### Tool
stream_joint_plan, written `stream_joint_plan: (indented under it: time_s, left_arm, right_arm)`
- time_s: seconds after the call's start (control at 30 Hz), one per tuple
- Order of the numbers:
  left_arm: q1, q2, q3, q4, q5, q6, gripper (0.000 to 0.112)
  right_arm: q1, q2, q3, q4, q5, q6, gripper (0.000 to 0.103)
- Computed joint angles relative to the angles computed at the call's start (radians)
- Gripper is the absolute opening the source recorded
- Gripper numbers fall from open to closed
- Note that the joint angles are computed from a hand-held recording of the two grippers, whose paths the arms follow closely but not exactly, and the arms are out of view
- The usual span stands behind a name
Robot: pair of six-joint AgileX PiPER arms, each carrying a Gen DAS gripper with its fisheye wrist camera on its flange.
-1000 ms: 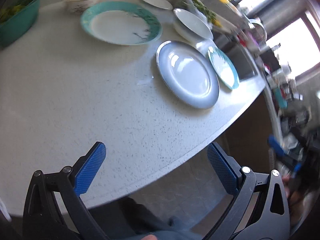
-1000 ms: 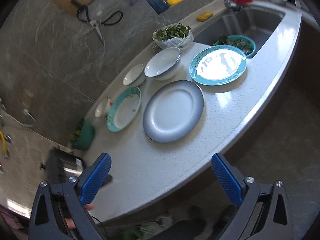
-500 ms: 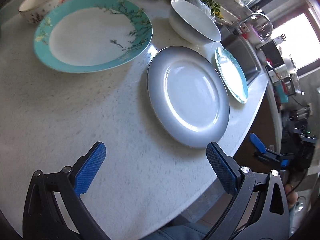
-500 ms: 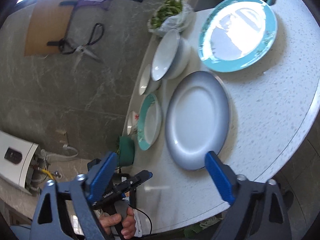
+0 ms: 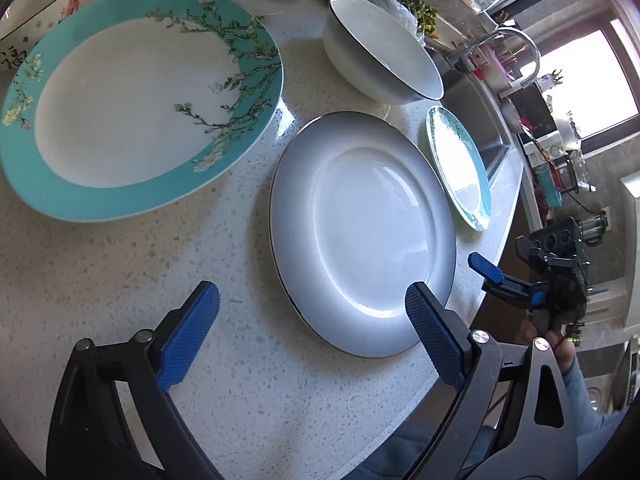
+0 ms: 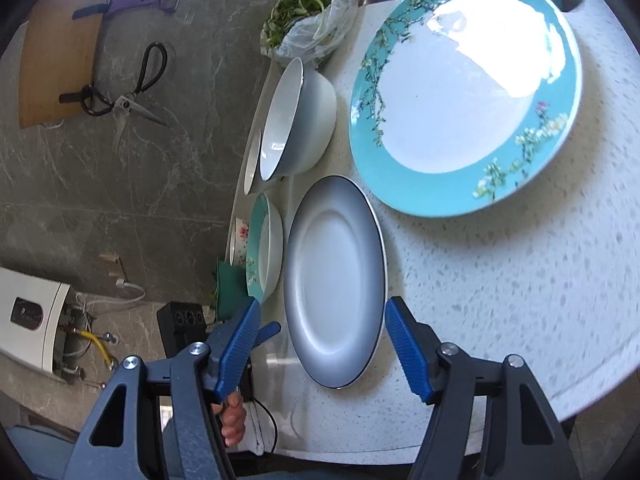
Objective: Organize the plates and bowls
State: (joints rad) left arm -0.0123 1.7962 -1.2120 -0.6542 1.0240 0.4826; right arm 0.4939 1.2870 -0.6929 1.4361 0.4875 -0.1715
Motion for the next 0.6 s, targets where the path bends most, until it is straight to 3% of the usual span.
stream_joint_plan:
  time_s: [0.07,0.1,0.23,0.33,0.43,0.6]
  left_arm:
    - [0.0,0.022,-0.021,0.008,0.011,-0.006,0.089]
    - [0.004,0.034,-0.028,-0.004,0.021,0.002,0.084]
    - [-0.009,0.06,-0.05,-0.004,0.008,-0.008,0.083]
    - [-0.009,0.078,-0.063,-0.039,-0.002,0.0,0.08]
    - [-0.035,0.088,-0.09,0.002,-0.018,-0.019,0.08]
    - [-0.055,0.119,-0.141,0.009,0.005,-0.017,0.08]
  right_arm:
    - [-0.135,0.042,0.016,0.039,0.145,-0.118,0.069]
    - [-0.164,0.06,0.01,0.031,0.178,-0.128,0.069]
    - [-0.245,0.1,-0.004,0.03,0.27,-0.185,0.062]
    - [-0.285,0.114,-0.001,0.017,0.306,-0.22,0.059]
    - [-0.271,0.131,-0.056,-0.088,0.303,-0.15,0.053]
    - [-0.299,0.133,-0.072,-0.134,0.321,-0.126,0.05]
